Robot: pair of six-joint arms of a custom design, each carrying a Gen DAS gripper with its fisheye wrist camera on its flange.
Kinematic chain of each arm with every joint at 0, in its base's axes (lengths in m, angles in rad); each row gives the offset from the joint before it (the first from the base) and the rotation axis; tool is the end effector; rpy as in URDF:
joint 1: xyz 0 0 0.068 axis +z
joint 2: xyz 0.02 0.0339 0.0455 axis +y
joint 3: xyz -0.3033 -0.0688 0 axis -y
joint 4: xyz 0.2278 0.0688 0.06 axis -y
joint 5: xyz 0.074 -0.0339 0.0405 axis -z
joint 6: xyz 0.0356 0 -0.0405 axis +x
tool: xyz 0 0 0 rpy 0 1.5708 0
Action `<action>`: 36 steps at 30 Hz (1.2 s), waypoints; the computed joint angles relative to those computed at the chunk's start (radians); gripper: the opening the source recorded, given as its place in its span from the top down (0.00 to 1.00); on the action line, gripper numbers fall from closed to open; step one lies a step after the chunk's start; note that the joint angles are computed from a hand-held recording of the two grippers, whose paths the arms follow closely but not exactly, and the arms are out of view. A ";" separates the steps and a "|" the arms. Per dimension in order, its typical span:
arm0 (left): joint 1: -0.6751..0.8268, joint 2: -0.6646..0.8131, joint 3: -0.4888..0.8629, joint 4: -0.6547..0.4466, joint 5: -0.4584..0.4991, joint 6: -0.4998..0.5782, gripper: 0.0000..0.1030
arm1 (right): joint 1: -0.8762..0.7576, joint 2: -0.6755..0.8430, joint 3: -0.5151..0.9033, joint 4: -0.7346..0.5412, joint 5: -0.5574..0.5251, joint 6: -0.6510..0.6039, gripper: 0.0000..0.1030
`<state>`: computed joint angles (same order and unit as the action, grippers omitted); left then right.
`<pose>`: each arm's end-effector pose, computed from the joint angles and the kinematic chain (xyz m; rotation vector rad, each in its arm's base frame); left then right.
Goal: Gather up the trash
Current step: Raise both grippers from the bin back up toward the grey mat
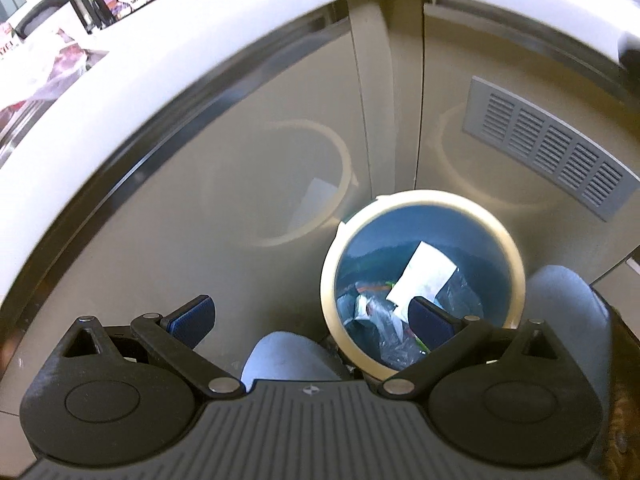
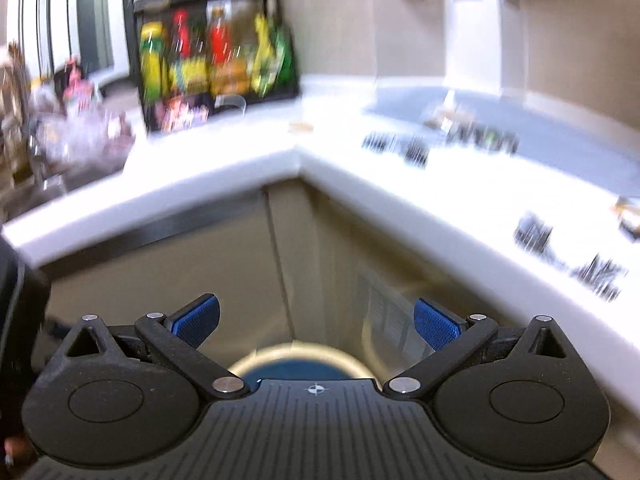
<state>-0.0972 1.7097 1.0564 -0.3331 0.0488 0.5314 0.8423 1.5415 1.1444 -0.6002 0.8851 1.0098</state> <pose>0.3380 -0.0347 0.2317 0.8089 2.4276 0.1048 0.2181 0.2031 0.3028 0.4710 2.0808 -0.1038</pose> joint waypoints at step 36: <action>-0.004 -0.026 0.105 -0.100 -0.001 -0.012 0.00 | -0.779 0.359 0.453 -0.083 -0.264 -0.298 0.00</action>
